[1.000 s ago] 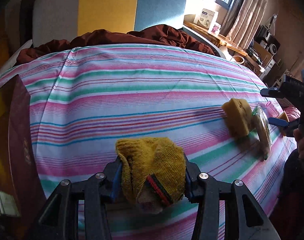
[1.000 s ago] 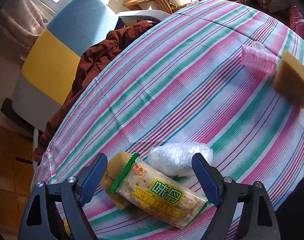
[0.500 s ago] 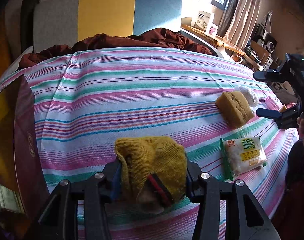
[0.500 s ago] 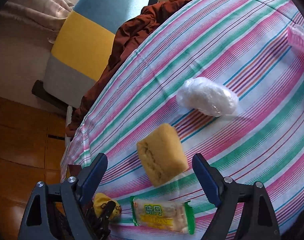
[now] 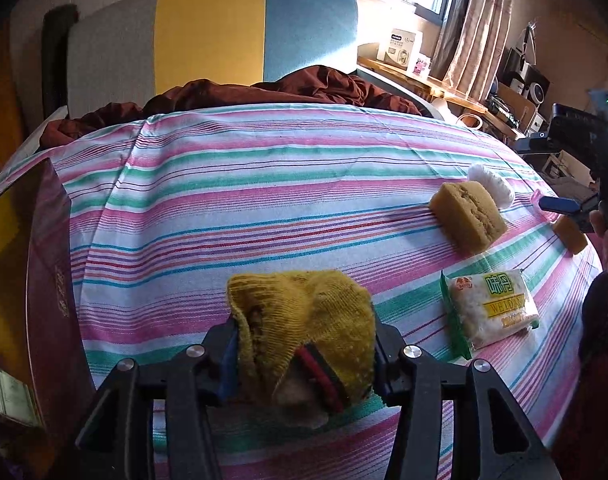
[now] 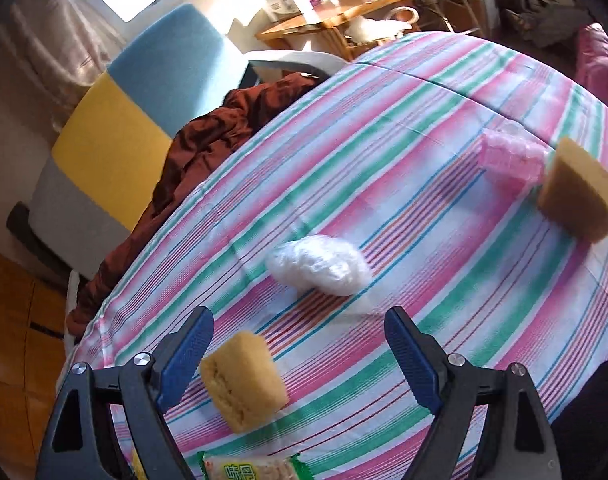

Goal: Organize objects
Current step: 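Grasp the white wrapped ball with the right gripper while the left gripper holds the glove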

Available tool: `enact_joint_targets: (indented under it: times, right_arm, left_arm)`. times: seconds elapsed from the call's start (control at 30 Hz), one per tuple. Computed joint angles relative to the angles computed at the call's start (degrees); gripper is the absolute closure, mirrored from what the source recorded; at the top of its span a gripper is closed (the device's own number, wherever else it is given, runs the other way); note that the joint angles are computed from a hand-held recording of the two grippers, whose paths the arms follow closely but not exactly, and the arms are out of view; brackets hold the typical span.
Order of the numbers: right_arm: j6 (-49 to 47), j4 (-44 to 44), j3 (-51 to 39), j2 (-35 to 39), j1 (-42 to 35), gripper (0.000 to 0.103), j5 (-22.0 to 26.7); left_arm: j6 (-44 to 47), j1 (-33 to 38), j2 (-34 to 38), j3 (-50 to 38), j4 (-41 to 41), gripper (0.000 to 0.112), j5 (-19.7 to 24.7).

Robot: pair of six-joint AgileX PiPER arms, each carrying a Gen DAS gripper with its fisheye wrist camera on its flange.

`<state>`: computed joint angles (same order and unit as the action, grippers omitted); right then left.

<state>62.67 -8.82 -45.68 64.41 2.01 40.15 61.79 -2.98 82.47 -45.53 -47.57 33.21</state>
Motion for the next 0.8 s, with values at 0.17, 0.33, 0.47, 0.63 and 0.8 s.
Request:
enact_joint_targets:
  times: [0.17, 0.33, 0.47, 0.63, 0.8]
  right_arm:
    - [0.6, -0.8, -1.0, 2.1, -1.0, 0.015, 1.3]
    - [-2.8, -4.1, -8.6, 10.5, 1.3, 0.0, 4.8]
    - [-5.0, -2.7, -11.2, 15.7, -2.2, 0.007, 5.0]
    - [-9.7, 1.0, -11.4, 19.0, -4.8, 0.02, 2.4]
    - [-11.4, 2.0, -13.0, 22.0, -4.4, 0.023, 3.0]
  left_arm:
    - [1.5, 0.3, 0.3, 0.2, -1.5, 0.058, 0.2]
    - [3.6, 1.1, 0.4, 0.4, -3.2, 0.057, 1.0]
    - [4.2, 1.5, 0.6, 0.4, -3.8, 0.055, 1.4]
    - [4.2, 1.1, 0.3, 0.7, -3.5, 0.052, 1.3]
    - [3.7, 0.0, 0.1, 1.0, -2.7, 0.051, 0.3]
